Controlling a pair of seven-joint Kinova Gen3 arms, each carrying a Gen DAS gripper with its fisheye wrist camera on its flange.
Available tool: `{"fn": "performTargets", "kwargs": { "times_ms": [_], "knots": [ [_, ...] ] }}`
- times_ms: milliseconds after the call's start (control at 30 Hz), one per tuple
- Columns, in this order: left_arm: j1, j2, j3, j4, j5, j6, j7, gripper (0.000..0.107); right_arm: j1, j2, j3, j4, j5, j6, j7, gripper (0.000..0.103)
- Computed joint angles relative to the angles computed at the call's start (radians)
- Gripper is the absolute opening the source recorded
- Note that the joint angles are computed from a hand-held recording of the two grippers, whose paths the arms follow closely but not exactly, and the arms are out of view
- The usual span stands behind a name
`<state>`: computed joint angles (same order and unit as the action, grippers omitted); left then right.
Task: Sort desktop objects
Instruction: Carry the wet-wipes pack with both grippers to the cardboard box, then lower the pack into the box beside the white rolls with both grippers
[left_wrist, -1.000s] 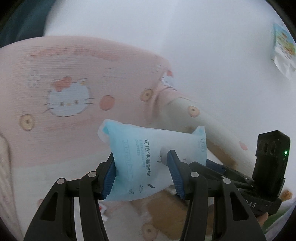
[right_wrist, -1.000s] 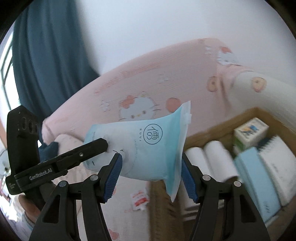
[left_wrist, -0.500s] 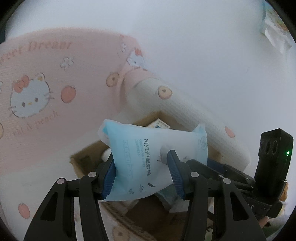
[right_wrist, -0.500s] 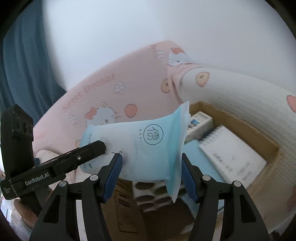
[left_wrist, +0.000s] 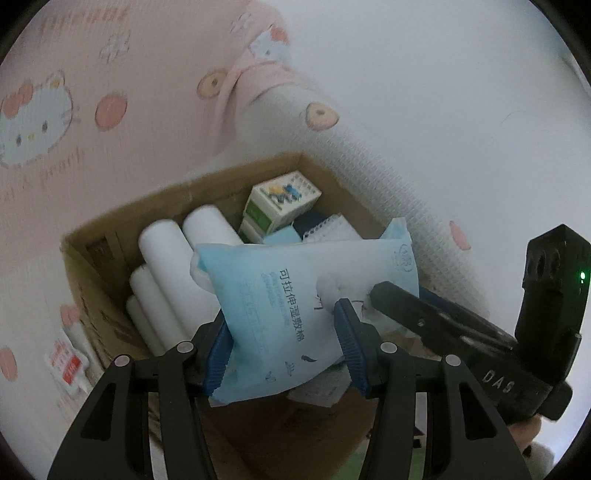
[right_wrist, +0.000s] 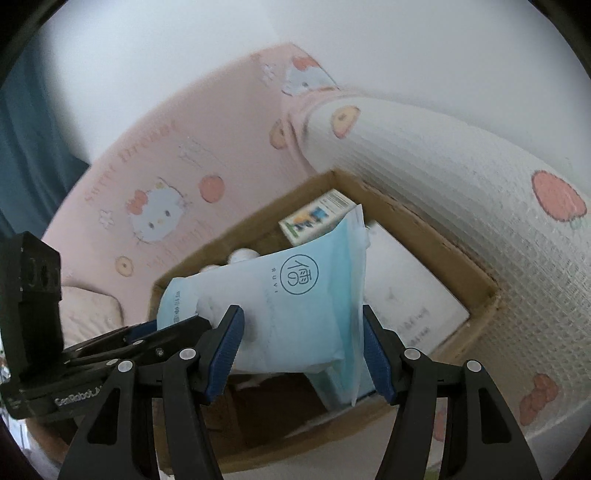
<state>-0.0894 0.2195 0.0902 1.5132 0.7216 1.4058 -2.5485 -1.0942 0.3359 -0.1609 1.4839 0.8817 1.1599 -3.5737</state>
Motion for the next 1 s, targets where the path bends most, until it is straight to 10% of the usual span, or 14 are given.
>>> {"fn": "performTargets", "kwargs": {
  "times_ms": [467,1000],
  "knots": [
    [0.092,-0.021,-0.009,0.022,-0.204,-0.034,0.185,0.056,0.100,0.003,-0.010,-0.021,-0.218,-0.040,0.250,0.061],
    [0.020,0.042,0.004,-0.102,-0.182,0.080,0.076,0.056,0.095,0.073,0.019,-0.129,-0.286,0.065,0.448,0.061]
  ]
}}
